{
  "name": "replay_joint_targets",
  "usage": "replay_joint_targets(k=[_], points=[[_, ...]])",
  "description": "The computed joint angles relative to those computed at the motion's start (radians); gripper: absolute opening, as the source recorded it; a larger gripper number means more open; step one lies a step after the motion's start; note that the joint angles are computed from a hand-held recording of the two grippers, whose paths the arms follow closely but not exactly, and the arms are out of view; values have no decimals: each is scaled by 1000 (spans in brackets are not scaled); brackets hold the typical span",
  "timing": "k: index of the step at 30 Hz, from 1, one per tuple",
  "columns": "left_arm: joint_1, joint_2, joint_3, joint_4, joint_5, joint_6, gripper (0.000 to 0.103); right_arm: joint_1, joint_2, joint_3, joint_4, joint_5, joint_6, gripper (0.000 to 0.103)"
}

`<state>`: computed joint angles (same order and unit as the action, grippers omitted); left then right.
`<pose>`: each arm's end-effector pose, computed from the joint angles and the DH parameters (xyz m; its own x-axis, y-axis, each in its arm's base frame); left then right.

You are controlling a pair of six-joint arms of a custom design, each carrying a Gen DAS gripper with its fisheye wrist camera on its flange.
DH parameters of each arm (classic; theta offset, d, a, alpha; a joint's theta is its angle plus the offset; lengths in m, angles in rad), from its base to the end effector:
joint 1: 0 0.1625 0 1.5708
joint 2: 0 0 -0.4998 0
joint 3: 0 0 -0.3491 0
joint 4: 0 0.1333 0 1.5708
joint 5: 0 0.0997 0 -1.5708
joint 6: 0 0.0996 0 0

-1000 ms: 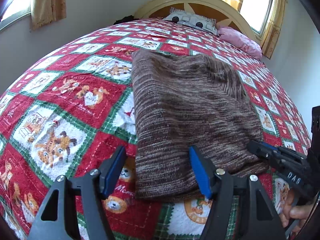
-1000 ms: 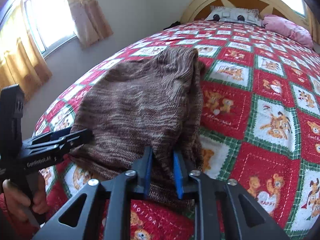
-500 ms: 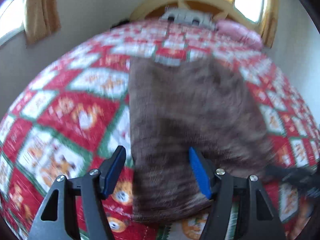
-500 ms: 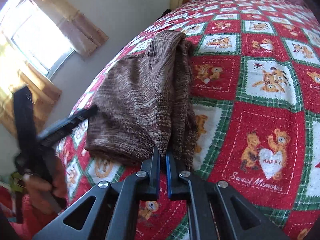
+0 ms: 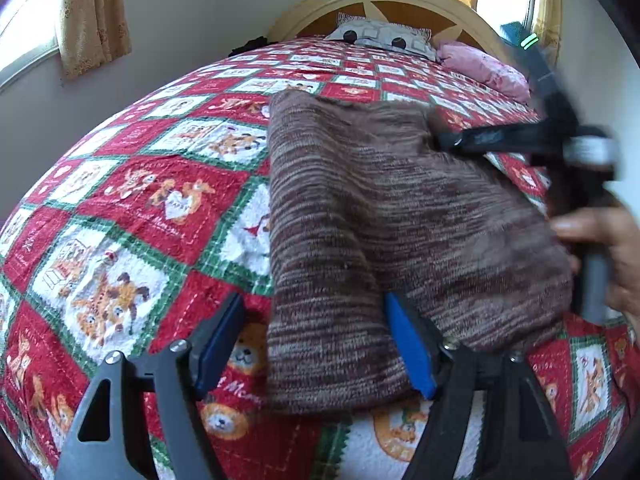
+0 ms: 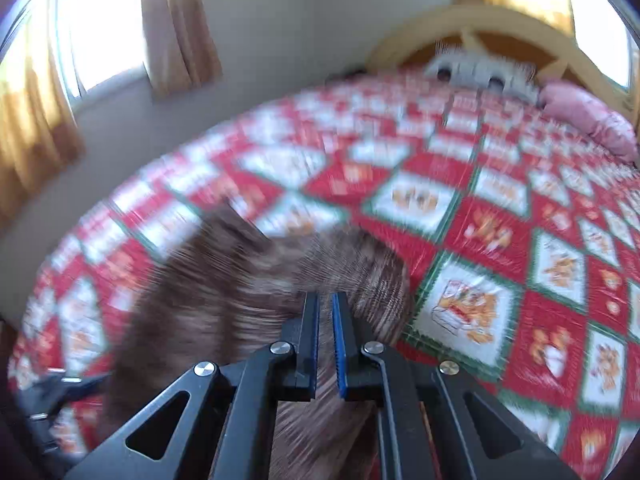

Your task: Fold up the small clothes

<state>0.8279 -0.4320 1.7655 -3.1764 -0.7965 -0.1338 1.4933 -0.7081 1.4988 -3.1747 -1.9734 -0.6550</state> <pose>-0.2910 -0.6168 -0.0093 -0.7347 0.2475 -0.6316 0.5585 0.7491 -0.3562 0.0351 -0.7653 0.2489 -0.7424 -0.1358 0.6561 -0.5032 0.7596 -0.4121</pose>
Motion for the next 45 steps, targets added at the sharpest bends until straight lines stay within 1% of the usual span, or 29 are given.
replay_joint_targets(k=[1,2,3,4,5,6,7,9,11,12,14,16,19,20,21,22,23,24,25,26,29,31,33,35,37,39,41,43,45], points=[[1,0,2,-6,-2,2,76,-5,10,-20,-10,1,16,1],[2,0,4,-12,-5,2,77,-24,16,-14,-62,43,25,1],[4,0,6,-19,-12,3,77,-37,20,-26,-72,52,58,0],[6,0,7,-25,-18,3,78,-49,21,-49,-49,43,109,0],[7,1,7,-27,-18,3,78,-65,16,-75,8,74,173,0],[5,3,6,-29,-13,6,79,-88,-1,-81,61,140,229,0],[3,6,4,-29,-3,9,79,-94,-9,-80,80,164,243,0],[2,9,1,-27,4,8,81,-84,-18,-57,56,150,196,0],[7,6,3,-33,-10,6,81,-69,-51,13,-17,146,143,0],[9,3,6,-36,-19,3,82,-66,-75,63,-62,160,140,0],[9,2,8,-38,-21,1,82,-66,-141,198,-153,227,126,0],[6,4,6,-34,-11,1,83,-60,-195,314,-210,262,97,2],[1,6,4,-21,14,-13,89,-61,-254,448,-211,305,66,2],[-1,6,5,-17,21,-21,93,-58,-262,480,-209,293,50,2],[-3,5,6,-9,34,-34,101,-55,-263,509,-207,266,34,2],[-6,2,5,21,57,-71,103,-54,-259,536,-204,232,12,2],[-7,0,6,35,62,-92,103,-53,-250,558,-204,180,-13,2],[-8,-4,9,46,61,-107,103,-59,-235,587,-246,144,-46,2],[-13,-8,16,61,70,-124,103,-63,-236,623,-311,149,-85,2],[-17,-11,22,70,77,-141,103,-64,-241,641,-334,149,-85,2],[-35,-20,54,82,95,-211,103,-73,-269,658,-283,150,27,2],[-48,-26,83,69,96,-239,103,-83,-277,678,-289,156,55,2],[-57,-33,104,60,91,-254,103,-87,-279,710,-333,155,88,2],[-61,-51,114,104,67,-279,103,-80,-281,734,-374,137,139,2],[-73,-57,132,102,70,-280,103,-58,-290,768,-407,97,215,2],[-93,-61,155,75,88,-269,103,-56,-304,809,-456,131,257,2],[-114,-68,179,28,101,-242,103,-47,-307,855,-548,152,277,3],[-140,-78,208,-29,118,-213,103,-26,-296,891,-640,133,290,3],[-159,-83,226,-78,137,-183,103,-4,-290,914,-694,104,298,5]])
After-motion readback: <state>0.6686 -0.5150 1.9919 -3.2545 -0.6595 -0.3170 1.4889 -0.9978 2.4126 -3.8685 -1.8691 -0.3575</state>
